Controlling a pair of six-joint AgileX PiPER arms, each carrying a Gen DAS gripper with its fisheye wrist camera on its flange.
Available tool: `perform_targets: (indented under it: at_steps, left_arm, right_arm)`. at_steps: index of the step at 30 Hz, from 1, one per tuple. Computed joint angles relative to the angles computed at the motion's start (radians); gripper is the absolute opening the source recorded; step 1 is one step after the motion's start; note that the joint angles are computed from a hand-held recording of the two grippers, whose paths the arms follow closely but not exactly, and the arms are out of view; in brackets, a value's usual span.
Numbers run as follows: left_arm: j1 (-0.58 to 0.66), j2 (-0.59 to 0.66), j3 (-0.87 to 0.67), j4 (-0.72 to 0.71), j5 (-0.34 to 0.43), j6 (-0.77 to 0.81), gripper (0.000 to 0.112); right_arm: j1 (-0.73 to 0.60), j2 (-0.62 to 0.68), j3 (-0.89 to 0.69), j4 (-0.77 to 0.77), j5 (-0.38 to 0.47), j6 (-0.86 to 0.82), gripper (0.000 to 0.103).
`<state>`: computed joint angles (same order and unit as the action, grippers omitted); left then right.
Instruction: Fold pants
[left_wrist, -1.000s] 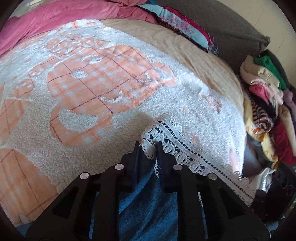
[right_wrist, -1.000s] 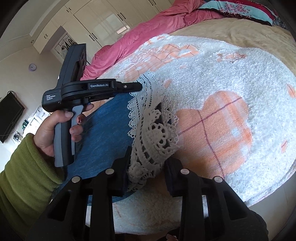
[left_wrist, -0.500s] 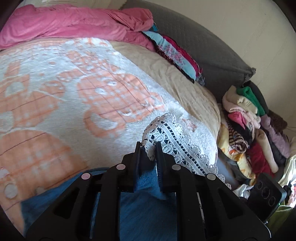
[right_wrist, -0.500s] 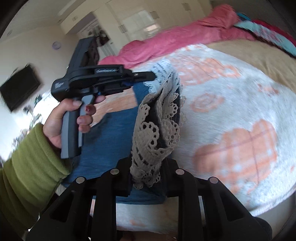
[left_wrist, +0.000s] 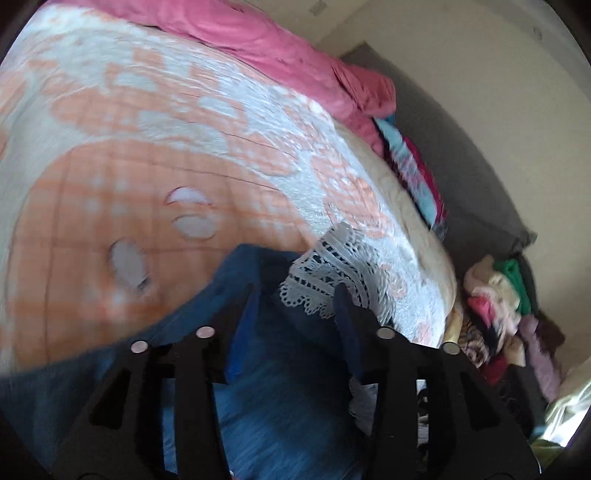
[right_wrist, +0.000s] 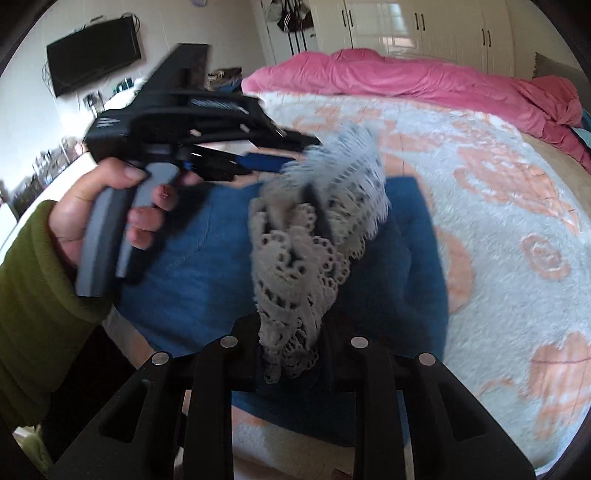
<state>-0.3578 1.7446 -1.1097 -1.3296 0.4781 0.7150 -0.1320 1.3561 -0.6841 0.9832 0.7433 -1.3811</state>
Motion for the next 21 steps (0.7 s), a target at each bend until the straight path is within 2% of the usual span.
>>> perform_targets:
  at_steps: [1,2,4,6,9,11,13,14,16,17,18,19,21]
  left_arm:
    - [0.014,-0.013,0.048,-0.095,0.007,0.064,0.038]
    - [0.038,-0.014,0.076,-0.167,0.048,0.107,0.040]
    - [0.067,-0.009,0.085,-0.245,0.110,0.177,0.047]
    - [0.085,-0.015,0.099,-0.314,0.152,0.248,0.060]
    - [0.099,0.015,0.091,-0.363,0.239,0.282,0.064]
    - [0.091,0.031,0.071,-0.325,0.228,0.244,0.065]
    - [0.061,0.030,0.054,-0.260,0.155,0.174,0.065]
    - [0.050,0.027,0.053,-0.250,0.128,0.164,0.061]
    - [0.025,0.025,0.040,-0.203,0.066,0.139,0.038]
    - [0.024,0.033,0.034,-0.192,0.056,0.143,0.017]
    - [0.023,0.042,0.027,-0.186,0.053,0.139,0.011]
    - [0.026,0.051,0.026,-0.203,0.059,0.141,0.011]
    - [0.035,0.040,0.036,-0.239,0.071,0.177,0.011]
  right_arm:
    - [0.018,-0.002,0.017,0.004,-0.037,-0.019,0.023]
    - [0.054,-0.021,0.038,0.010,-0.080,-0.026,0.024]
    - [0.112,-0.073,0.081,0.022,-0.170,-0.079,0.025]
    - [0.137,-0.100,0.118,0.064,-0.225,-0.158,0.025]
    - [0.198,-0.152,0.169,0.107,-0.292,-0.234,0.025]
    - [0.255,-0.189,0.211,0.144,-0.353,-0.321,0.027]
    - [0.326,-0.210,0.255,0.217,-0.426,-0.438,0.032]
    - [0.348,-0.213,0.267,0.239,-0.454,-0.474,0.037]
    - [0.391,-0.210,0.278,0.230,-0.501,-0.470,0.037]
    - [0.394,-0.210,0.282,0.247,-0.504,-0.487,0.037]
    - [0.392,-0.205,0.280,0.248,-0.504,-0.484,0.037]
    - [0.386,-0.199,0.272,0.226,-0.499,-0.460,0.036]
    - [0.358,-0.213,0.254,0.147,-0.457,-0.375,0.019]
